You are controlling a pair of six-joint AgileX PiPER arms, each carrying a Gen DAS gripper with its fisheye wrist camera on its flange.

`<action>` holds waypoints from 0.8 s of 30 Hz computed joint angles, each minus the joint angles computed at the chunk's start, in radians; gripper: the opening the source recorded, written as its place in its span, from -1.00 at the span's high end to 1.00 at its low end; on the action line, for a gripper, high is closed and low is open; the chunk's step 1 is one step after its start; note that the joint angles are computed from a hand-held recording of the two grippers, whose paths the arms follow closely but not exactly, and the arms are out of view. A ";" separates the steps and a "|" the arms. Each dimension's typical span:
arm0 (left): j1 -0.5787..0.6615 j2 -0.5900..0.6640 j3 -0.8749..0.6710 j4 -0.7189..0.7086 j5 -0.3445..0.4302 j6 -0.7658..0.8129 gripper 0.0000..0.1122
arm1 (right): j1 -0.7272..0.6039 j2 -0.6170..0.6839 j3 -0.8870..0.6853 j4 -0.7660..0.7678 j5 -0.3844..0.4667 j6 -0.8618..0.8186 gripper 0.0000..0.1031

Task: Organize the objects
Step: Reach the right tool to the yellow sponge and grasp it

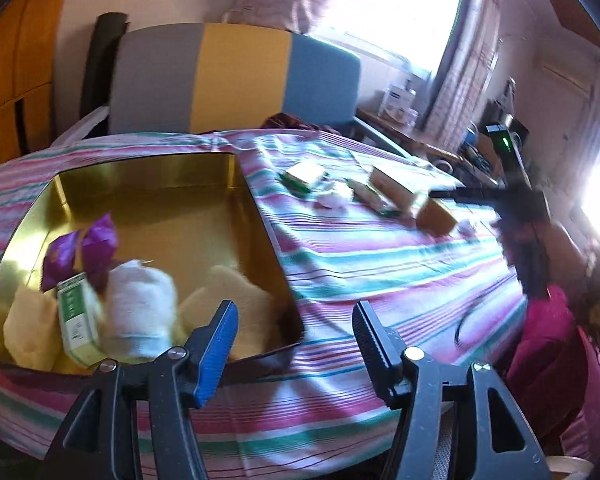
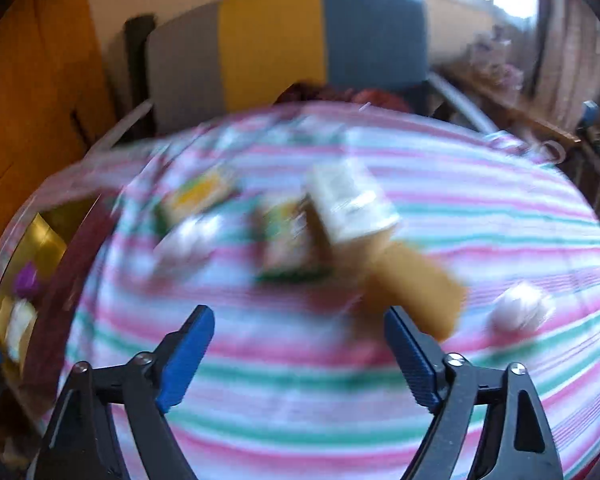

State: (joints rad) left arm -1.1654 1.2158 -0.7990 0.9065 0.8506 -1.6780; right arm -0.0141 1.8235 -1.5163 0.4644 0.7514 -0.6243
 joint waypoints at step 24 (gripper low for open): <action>0.118 0.278 -0.292 -0.225 -0.170 0.388 -0.07 | -0.053 0.241 -0.248 -0.117 0.112 0.051 -0.59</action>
State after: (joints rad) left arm -1.0473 1.4942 -1.0907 0.6811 0.6804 -1.2901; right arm -0.0669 2.0642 -1.7640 0.3472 0.8633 -0.5735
